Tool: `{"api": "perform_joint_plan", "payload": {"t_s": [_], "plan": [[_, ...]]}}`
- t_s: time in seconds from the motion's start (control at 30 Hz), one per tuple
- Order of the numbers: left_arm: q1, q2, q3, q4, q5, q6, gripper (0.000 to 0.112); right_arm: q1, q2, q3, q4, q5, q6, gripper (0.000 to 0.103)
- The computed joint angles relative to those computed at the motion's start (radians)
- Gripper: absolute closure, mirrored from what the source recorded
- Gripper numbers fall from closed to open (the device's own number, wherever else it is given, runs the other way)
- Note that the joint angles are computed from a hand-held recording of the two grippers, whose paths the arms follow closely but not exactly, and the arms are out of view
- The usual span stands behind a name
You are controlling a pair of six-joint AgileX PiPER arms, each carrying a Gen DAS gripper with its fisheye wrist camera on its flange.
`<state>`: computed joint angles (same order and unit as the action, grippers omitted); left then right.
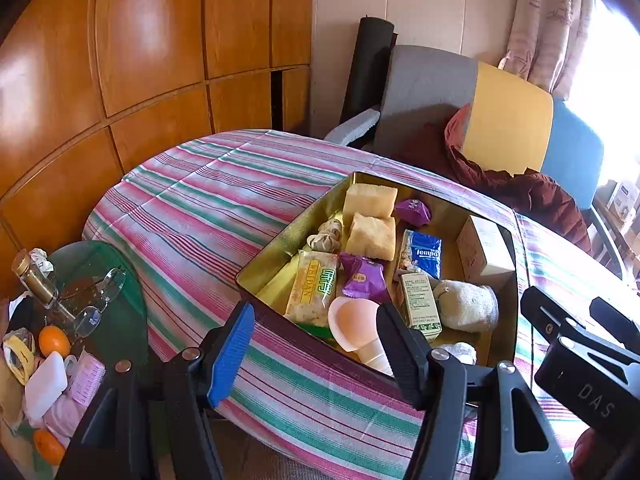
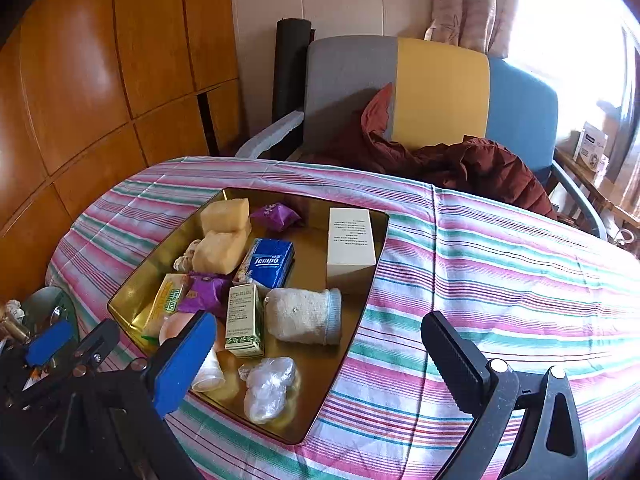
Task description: Organize objects
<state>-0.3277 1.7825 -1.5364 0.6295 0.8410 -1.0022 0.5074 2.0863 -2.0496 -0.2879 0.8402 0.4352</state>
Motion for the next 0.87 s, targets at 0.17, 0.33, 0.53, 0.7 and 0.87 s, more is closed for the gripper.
{"api": "perform_joint_plan", "payload": {"t_s": [0.17,0.33,0.53,0.7,0.87], "plan": [[-0.014,0.004,-0.01,0.036,0.023,-0.017,0.048,0.002,0.005,-0.003,-0.02,0.012,0.013,0.0],[-0.024,0.004,-0.013,0.044,0.031,-0.008,0.048,0.007,-0.002,0.016,-0.052,0.003,0.043,0.0],[-0.036,0.007,-0.023,0.048,0.048,0.003,0.048,0.003,0.011,0.006,-0.07,0.025,0.072,0.0],[-0.033,0.011,-0.027,0.029,0.051,0.015,0.048,0.0,0.013,0.007,-0.062,0.023,0.071,0.0],[-0.043,0.016,-0.023,0.052,0.057,0.0,0.048,0.003,0.013,0.013,-0.061,0.019,0.067,0.0]]}}
